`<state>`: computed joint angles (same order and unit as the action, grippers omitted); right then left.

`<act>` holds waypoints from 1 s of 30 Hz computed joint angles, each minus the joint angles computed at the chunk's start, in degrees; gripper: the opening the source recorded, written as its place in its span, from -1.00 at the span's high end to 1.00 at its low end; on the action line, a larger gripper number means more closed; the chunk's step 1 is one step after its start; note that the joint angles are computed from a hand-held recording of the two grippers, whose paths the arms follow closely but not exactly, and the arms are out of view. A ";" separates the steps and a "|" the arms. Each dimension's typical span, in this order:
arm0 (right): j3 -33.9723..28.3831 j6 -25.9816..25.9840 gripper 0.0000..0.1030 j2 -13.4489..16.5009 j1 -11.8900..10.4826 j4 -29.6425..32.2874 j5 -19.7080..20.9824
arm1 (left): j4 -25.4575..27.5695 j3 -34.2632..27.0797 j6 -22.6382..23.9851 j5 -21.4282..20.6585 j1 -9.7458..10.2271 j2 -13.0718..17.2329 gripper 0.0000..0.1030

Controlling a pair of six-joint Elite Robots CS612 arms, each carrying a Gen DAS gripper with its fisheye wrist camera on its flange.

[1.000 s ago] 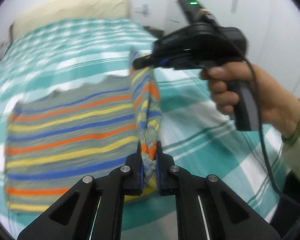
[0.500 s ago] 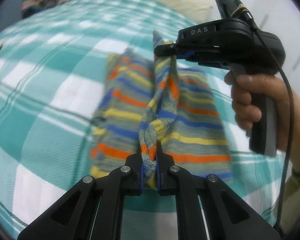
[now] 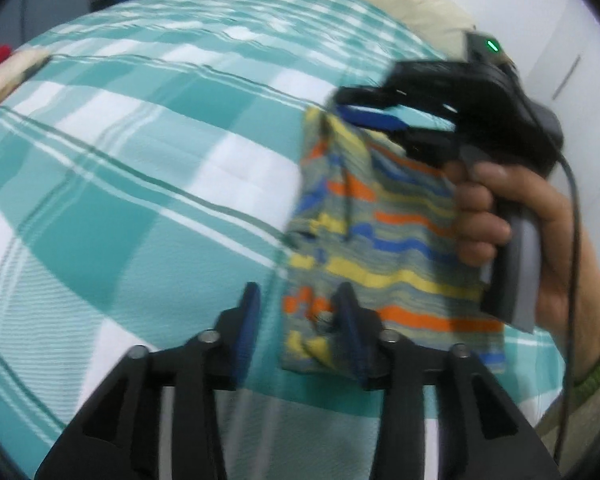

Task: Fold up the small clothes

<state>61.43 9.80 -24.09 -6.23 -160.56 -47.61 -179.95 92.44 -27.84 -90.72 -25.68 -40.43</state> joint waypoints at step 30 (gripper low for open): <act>36.81 -26.80 0.43 -16.77 -1.72 -20.89 -20.40 | 7.11 -9.18 -0.14 -3.59 3.56 3.35 0.37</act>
